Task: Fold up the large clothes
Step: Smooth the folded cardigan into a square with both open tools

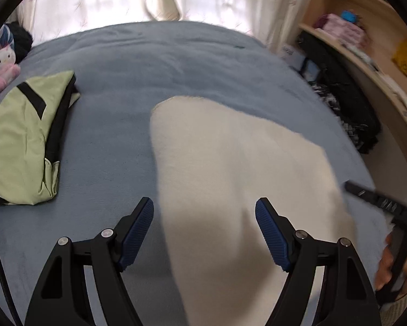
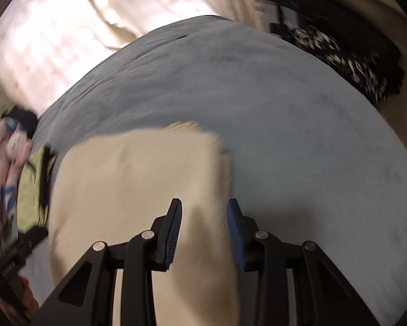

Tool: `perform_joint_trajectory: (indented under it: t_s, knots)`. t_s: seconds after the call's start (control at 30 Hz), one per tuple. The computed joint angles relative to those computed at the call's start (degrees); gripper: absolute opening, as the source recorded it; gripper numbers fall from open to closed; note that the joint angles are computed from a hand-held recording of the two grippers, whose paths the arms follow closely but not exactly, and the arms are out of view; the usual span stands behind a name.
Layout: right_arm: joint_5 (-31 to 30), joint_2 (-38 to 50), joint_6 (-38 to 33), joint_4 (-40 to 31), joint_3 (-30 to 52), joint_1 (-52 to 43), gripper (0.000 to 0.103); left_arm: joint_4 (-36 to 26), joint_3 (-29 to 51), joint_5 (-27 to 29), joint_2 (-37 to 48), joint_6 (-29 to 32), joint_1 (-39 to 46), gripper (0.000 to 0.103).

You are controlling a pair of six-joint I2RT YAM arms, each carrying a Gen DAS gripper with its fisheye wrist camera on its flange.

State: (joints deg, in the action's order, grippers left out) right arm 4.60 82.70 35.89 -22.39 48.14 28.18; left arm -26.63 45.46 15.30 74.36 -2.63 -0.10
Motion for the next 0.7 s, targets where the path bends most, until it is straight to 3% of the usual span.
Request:
perform_joint_trajectory:
  t_s: [0.07, 0.13, 0.2, 0.3, 0.37, 0.47, 0.6, 0.7]
  knots:
    - [-3.2, -1.8, 0.5, 0.7, -2.2, 4.4, 0.037, -1.9, -2.0, 1.1, -4.9, -1.0, -1.5, 0.076]
    - [-2.6, -1.0, 1.2, -0.2, -3.1, 8.4, 0.038, -2.6, -4.8, 1.0, -8.4, -2.5, -3.6, 0.076]
    - [2.8, 1.8, 2.1, -3.6, -3.1, 11.5, 0.038, -2.1, -7.5, -2.4, -8.9, -3.4, -6.8, 0.076]
    - [1.2, -1.4, 0.2, -1.4, -8.1, 9.6, 0.033, -1.0, -11.2, -7.5, -6.5, -1.7, -8.3, 0.077]
    - [0.7, -4.8, 0.1, -4.9, -8.9, 8.7, 0.028, -0.4, -14.4, -3.5, -9.2, -0.3, -4.4, 0.078]
    - [2.2, -8.3, 1.3, -9.2, -9.4, 10.1, 0.03, -3.8, -14.3, -2.3, -12.5, 1.3, -1.3, 0.078]
    - [7.5, -9.5, 6.0, -15.8, -8.0, 15.1, 0.035, -8.2, -13.6, -5.3, -17.6, 2.8, -2.3, 0.077]
    - [6.6, -13.0, 7.8, -17.3, -9.3, 15.4, 0.041, -12.6, -12.9, -6.2, -21.6, 4.0, -2.7, 0.077]
